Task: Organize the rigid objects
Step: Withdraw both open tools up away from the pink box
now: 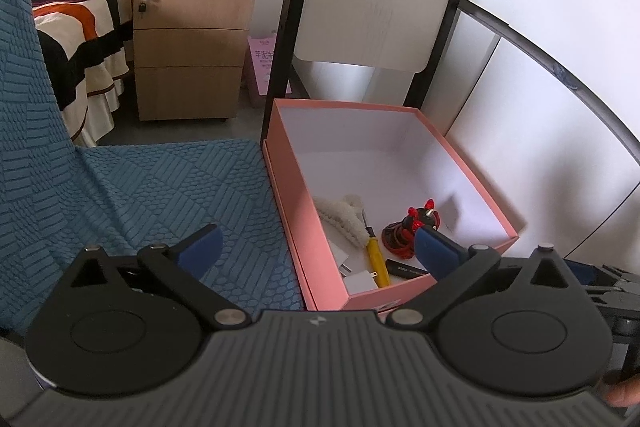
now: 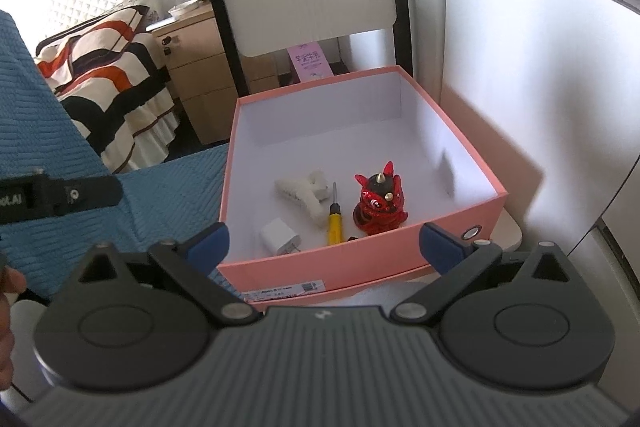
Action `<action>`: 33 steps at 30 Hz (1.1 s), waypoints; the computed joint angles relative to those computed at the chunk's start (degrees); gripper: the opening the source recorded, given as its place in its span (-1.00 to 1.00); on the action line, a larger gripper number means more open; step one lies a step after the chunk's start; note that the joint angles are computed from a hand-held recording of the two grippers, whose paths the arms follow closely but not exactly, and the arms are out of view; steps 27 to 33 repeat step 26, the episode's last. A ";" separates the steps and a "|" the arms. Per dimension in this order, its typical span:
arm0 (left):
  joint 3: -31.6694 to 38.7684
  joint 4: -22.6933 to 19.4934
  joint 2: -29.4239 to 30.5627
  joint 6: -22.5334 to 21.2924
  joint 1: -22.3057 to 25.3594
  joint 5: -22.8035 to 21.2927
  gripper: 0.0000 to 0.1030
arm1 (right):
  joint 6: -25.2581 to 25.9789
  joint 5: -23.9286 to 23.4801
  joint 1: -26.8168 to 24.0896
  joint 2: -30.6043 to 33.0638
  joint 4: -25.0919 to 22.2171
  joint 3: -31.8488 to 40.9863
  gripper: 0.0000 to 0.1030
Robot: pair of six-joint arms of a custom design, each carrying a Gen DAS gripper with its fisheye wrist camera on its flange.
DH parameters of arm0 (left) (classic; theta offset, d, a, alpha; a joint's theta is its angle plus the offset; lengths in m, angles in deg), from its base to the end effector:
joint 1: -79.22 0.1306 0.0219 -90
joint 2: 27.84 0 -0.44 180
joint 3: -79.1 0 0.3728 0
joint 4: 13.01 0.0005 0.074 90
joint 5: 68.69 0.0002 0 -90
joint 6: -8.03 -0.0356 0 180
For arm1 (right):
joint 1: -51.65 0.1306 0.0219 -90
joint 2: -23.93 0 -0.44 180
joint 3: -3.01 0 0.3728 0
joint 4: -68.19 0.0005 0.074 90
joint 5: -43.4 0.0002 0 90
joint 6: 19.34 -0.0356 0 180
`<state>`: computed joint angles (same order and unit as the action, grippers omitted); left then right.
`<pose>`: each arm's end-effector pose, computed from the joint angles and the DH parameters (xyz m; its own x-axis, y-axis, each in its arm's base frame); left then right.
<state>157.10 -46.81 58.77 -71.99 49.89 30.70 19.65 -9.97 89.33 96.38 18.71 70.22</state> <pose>0.3848 -0.2234 0.4403 -0.6810 0.1865 -0.7081 0.4775 0.8463 -0.2363 0.2662 0.1781 0.4322 -0.5758 0.3434 -0.7420 0.3651 0.9200 0.1425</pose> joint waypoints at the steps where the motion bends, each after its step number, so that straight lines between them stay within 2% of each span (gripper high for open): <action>1: -0.10 0.12 -0.12 -0.03 -0.01 0.02 1.00 | -0.31 -0.02 0.04 -0.01 -0.04 -0.01 1.00; 7: -0.29 0.26 -0.73 0.94 0.40 1.76 1.00 | -0.92 0.08 -0.10 -0.17 0.09 -0.16 1.00; 11: -0.04 0.09 -1.01 -0.23 -0.25 0.29 1.00 | -0.92 -0.14 -0.21 -0.35 0.31 -0.14 1.00; 17: 0.19 -0.34 -1.08 0.24 -0.64 -1.25 1.00 | -0.99 0.22 -0.21 -0.46 -0.38 0.15 1.00; 33: 0.57 -1.17 -0.71 1.38 -0.20 -0.66 1.00 | -0.81 0.73 0.28 -0.32 -0.33 0.38 1.00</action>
